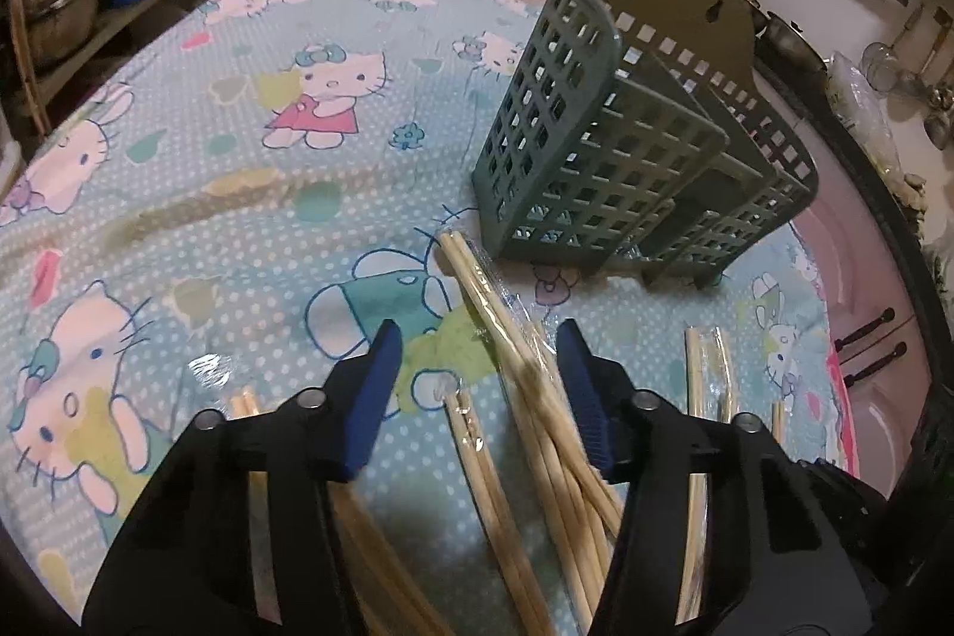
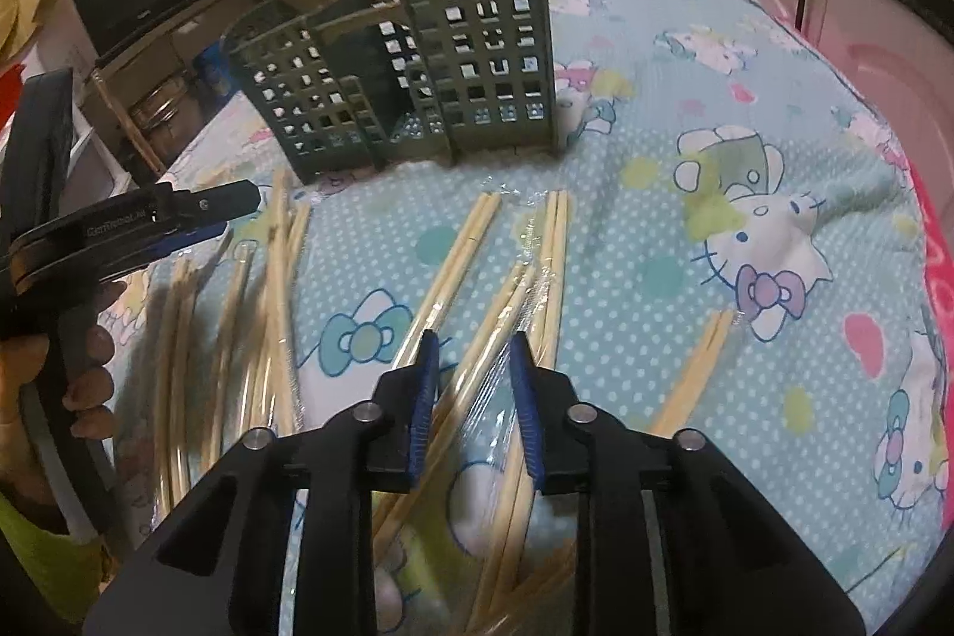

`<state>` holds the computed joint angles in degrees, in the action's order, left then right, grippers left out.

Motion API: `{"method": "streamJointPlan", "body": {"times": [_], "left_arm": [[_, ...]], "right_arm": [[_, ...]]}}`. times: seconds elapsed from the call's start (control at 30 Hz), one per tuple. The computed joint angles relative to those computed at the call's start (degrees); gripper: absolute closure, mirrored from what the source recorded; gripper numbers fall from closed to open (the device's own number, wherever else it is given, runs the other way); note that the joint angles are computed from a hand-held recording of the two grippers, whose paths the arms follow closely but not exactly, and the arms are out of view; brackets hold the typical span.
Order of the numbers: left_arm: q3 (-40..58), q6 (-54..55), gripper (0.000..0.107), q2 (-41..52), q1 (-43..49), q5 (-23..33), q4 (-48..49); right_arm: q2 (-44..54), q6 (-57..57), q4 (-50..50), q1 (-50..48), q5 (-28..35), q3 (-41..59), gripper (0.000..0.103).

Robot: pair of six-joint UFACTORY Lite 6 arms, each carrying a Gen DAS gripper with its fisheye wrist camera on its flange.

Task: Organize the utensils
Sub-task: 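Lower the left tool onto a wrapped chopstick and close it while the right tool grasps another, then lift the held chopsticks upright with both tools and carry them over the green caddy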

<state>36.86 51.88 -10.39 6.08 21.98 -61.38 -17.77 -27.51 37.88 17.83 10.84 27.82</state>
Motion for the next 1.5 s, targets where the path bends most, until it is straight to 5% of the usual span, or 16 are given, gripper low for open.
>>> {"method": "streamJointPlan", "body": {"times": [0.67, 0.93, 1.0, 1.5], "left_arm": [[13.1, 1.9, 0.075, 16.8, 4.4, 7.3, -4.4], [14.9, -0.2, 0.093, 18.2, 3.5, 5.7, -2.1], [14.7, -0.6, 0.100, 17.8, 3.3, 5.5, -1.4], [7.7, 1.6, 0.103, -5.1, 8.6, 13.6, -0.1]], "right_arm": [[18.5, -14.6, 14.8, -5.1, 6.1, 15.4, 0.082], [21.0, -22.0, 21.6, -7.4, 8.6, 17.9, 0.094], [20.7, -23.9, 23.1, -8.2, 9.9, 18.0, 0.095], [6.1, -31.6, 26.5, -13.4, 19.7, 14.3, 0.097]]}}
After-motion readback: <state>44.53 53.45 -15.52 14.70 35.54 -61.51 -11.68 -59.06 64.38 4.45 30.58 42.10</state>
